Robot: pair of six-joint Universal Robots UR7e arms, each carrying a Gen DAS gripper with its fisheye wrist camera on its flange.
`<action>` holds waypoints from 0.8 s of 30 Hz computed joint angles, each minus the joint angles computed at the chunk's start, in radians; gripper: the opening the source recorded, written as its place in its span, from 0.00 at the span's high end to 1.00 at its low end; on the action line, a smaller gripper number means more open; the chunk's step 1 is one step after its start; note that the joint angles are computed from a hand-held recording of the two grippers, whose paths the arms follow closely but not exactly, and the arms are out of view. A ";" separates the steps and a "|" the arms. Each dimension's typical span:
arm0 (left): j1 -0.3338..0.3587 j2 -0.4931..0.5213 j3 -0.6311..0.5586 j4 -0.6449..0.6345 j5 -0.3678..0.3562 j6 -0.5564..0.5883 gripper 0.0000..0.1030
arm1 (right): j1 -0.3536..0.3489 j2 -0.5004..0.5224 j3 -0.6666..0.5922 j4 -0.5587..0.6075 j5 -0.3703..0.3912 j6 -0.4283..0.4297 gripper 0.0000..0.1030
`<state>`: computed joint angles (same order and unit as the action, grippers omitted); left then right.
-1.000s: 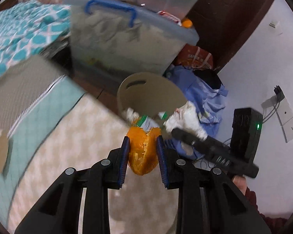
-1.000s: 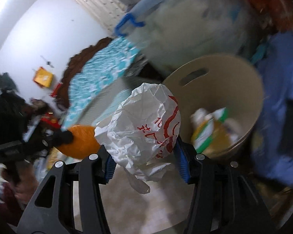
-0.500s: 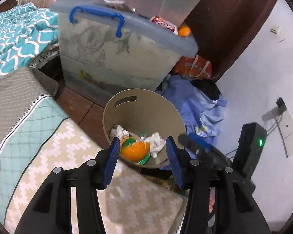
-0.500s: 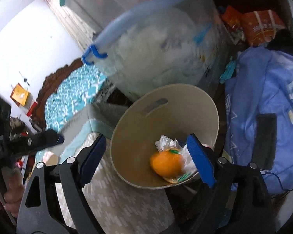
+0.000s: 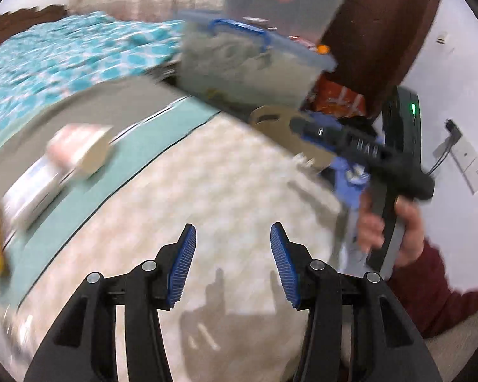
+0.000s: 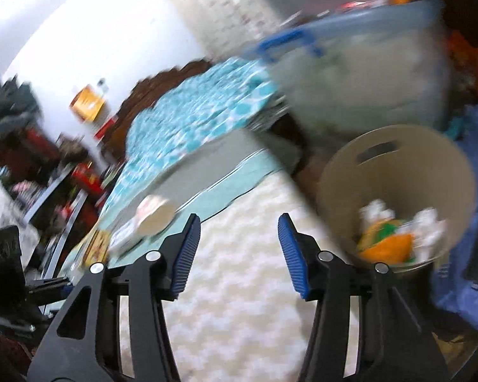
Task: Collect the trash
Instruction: 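Grasp the printed snack wrapper with the left gripper while the right grasps the water bottle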
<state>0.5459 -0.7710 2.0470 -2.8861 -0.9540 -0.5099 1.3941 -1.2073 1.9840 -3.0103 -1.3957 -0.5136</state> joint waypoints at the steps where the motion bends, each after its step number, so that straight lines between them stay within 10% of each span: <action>1: -0.010 -0.031 0.045 0.006 0.019 -0.040 0.55 | 0.015 0.009 0.004 0.007 -0.009 -0.006 0.50; 12: -0.132 -0.561 0.520 0.238 0.241 -0.716 0.55 | 0.259 0.192 -0.006 0.197 -0.096 -0.076 0.46; 24: -0.273 -1.048 0.682 0.761 0.346 -1.174 0.55 | 0.498 0.520 -0.279 0.458 -0.147 0.091 0.22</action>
<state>0.2726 -1.8187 2.7293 -2.1255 -0.6079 -1.6834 1.8922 -0.6870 1.7048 -2.5519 -1.5431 -0.4228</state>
